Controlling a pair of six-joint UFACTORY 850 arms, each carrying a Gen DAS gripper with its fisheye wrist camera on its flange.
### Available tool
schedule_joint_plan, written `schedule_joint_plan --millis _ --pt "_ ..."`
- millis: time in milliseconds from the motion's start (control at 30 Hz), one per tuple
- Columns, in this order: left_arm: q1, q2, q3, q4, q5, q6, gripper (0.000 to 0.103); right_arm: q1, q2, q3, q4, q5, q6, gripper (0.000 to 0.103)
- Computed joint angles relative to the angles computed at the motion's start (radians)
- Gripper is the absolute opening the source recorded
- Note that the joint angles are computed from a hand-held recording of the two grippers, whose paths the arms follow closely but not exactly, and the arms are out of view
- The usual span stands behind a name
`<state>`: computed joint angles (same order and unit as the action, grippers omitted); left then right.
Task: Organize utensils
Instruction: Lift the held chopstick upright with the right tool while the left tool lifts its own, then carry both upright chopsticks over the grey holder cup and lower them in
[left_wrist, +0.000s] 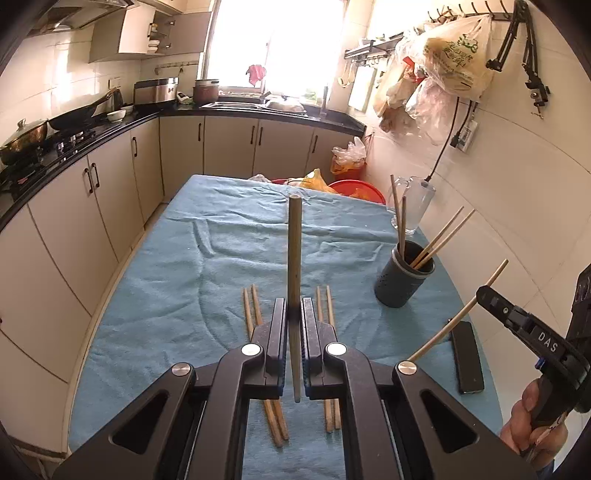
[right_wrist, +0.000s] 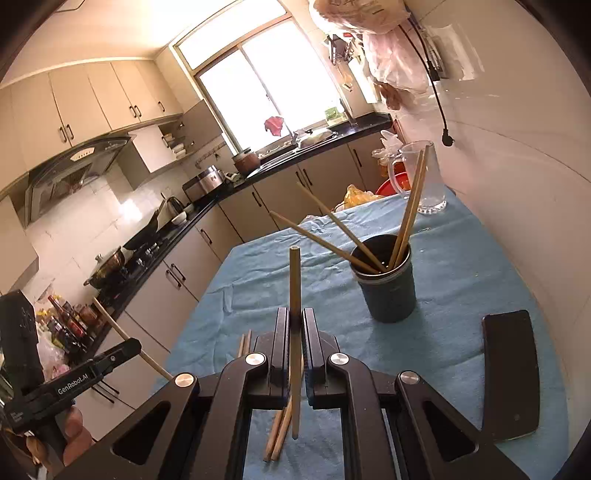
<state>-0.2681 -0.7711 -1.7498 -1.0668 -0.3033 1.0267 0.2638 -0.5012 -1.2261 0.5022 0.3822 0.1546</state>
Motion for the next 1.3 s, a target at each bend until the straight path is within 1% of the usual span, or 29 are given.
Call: schedule_joint_plan --millis 133,367,567,733,867,1067,1167,1300 --pt "-0.006 0.001 -0.007 -0.004 -0.008 0.016 0.006 -0.011 0.024 0.027 -0.018 0.021 0.036 0.007" --pt "-0.020 0.001 -0.026 -0.013 -0.026 0.032 0.006 -0.016 0.071 0.077 0.044 0.073 0.007 0.007" --pt "-0.039 -0.018 -0.072 0.052 -0.042 -0.031 0.006 -0.031 0.112 0.124 0.054 0.109 0.023 0.007" --pt "-0.059 -0.027 -0.105 0.096 -0.046 -0.069 0.006 -0.052 0.139 0.153 0.013 0.125 0.073 0.007" --pt "-0.074 -0.045 -0.146 0.158 -0.055 -0.131 0.006 -0.069 0.157 0.166 -0.023 0.135 0.104 0.007" --pt "-0.101 -0.092 -0.256 0.266 -0.082 -0.248 0.006 -0.092 0.190 0.185 -0.034 0.165 0.107 0.007" --pt "-0.115 -0.122 -0.327 0.298 -0.103 -0.292 0.006 -0.106 0.205 0.191 -0.036 0.174 0.104 0.007" --pt "-0.135 -0.178 -0.448 0.345 -0.133 -0.362 0.006 -0.124 0.213 0.175 -0.026 0.165 0.083 0.007"
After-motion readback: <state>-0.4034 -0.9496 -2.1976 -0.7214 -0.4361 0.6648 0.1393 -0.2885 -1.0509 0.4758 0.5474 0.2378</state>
